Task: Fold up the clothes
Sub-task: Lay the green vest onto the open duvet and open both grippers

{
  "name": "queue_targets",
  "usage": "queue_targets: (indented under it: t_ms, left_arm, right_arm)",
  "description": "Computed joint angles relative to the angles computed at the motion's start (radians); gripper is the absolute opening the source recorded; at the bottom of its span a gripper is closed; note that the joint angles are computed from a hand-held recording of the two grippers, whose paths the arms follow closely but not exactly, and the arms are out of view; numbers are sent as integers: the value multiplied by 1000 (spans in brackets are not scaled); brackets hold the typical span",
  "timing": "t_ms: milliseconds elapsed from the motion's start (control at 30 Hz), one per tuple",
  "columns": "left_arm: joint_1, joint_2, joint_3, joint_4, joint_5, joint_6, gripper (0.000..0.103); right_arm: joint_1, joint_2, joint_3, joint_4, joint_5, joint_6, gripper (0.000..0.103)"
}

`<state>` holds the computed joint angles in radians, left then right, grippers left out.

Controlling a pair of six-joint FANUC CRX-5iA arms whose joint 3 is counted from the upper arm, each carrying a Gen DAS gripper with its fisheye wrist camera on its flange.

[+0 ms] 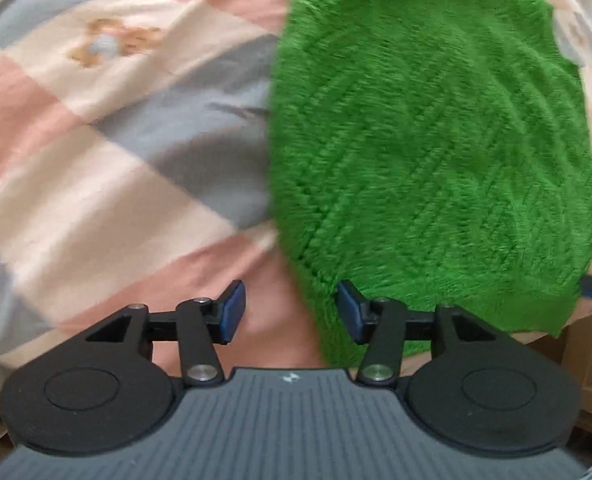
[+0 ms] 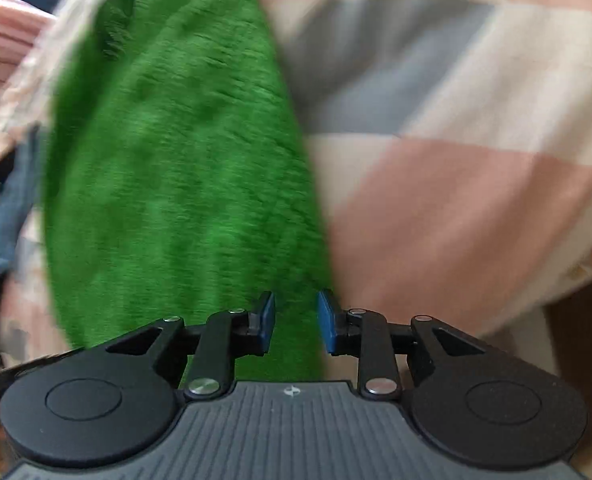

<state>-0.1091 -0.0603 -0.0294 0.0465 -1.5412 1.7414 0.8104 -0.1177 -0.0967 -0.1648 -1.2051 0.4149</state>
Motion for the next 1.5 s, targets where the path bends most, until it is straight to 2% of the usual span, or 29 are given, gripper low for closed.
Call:
queue_targets:
  t_ms: [33,67,100,133,167,233,300,400,500,567,667,700,733,767,800,867,900,933,967,1067,1167,1200,1267,1300,1333,1367,1400,1467,1500]
  left_arm:
    - [-34,28,76,-83,-47,-4,33]
    - [-52,44,135,-135,-56,-46,34]
    - [-48,54,173,-133,-29,-97,36]
    - [-22,73,203,-80,8,-142,45]
    - [24,99,218,26,55,-196,57]
    - [89,171,236,238,166,-276,66]
    - [125,287,280,434,240,-293,66]
    - [144,480,372,656,316,-240,68]
    - [146,671,488,794,326,-86,70]
    - [138,765,512,909,344,-40,69]
    - [127,854,560,935,334,16,69]
    - [121,874,566,951,332,21,68]
    - [114,889,566,974,331,19,63]
    - [106,901,559,1008,336,1,44]
    - [98,912,558,1043,339,-29,31]
    - [87,917,583,1030,348,-94,10]
    - [87,900,583,1007,366,-140,9]
    - [87,883,583,988,393,-186,9]
    - [89,857,568,976,430,-228,8]
    - [108,760,507,926,563,-304,6]
    - [129,695,491,840,644,-358,6]
    - [132,687,502,800,658,-366,6]
    - [135,724,606,662,614,-318,8]
    - [129,763,667,601,583,-288,11]
    - [126,804,737,526,537,-244,22]
    - [123,842,794,435,492,-187,23]
    - [124,857,809,396,480,-145,22]
    - [133,824,744,382,532,-97,22]
    - [139,782,686,379,579,-77,22]
  right_arm:
    - [-8,1,11,15,-22,-14,29]
    - [-14,-3,19,43,-30,-27,29]
    - [-22,-7,29,80,-31,-40,30]
    - [-33,-9,38,115,-26,-48,32]
    - [-53,-9,46,140,-2,-42,34]
    - [-111,9,71,155,69,4,43]
    - [-181,70,133,125,136,72,44]
    - [-263,186,236,38,254,160,45]
    - [-310,312,354,-20,333,192,48]
    - [-326,387,414,-46,370,192,50]
    - [-342,488,493,-75,412,177,52]
    - [-349,512,513,-84,416,172,53]
    - [-354,539,535,-90,419,165,53]
    - [-355,575,562,-91,421,159,54]
    - [-356,608,588,-93,419,152,54]
    - [-360,648,617,-120,410,148,55]
    - [-364,652,618,-152,428,178,50]
    - [-366,656,619,-178,446,207,20]
    - [-359,660,622,-170,461,225,9]
    - [-337,674,665,-104,454,258,8]
    - [-325,668,693,-93,485,348,8]
    - [-328,662,696,-118,511,413,8]
    - [-334,669,722,-153,550,522,7]
    - [-332,689,750,-125,542,517,7]
    - [-335,717,783,-104,517,493,7]
    - [-342,764,839,-92,467,448,8]
    - [-348,814,899,-75,411,400,8]
    - [-345,910,997,5,290,269,18]
    - [-341,919,990,39,284,211,16]
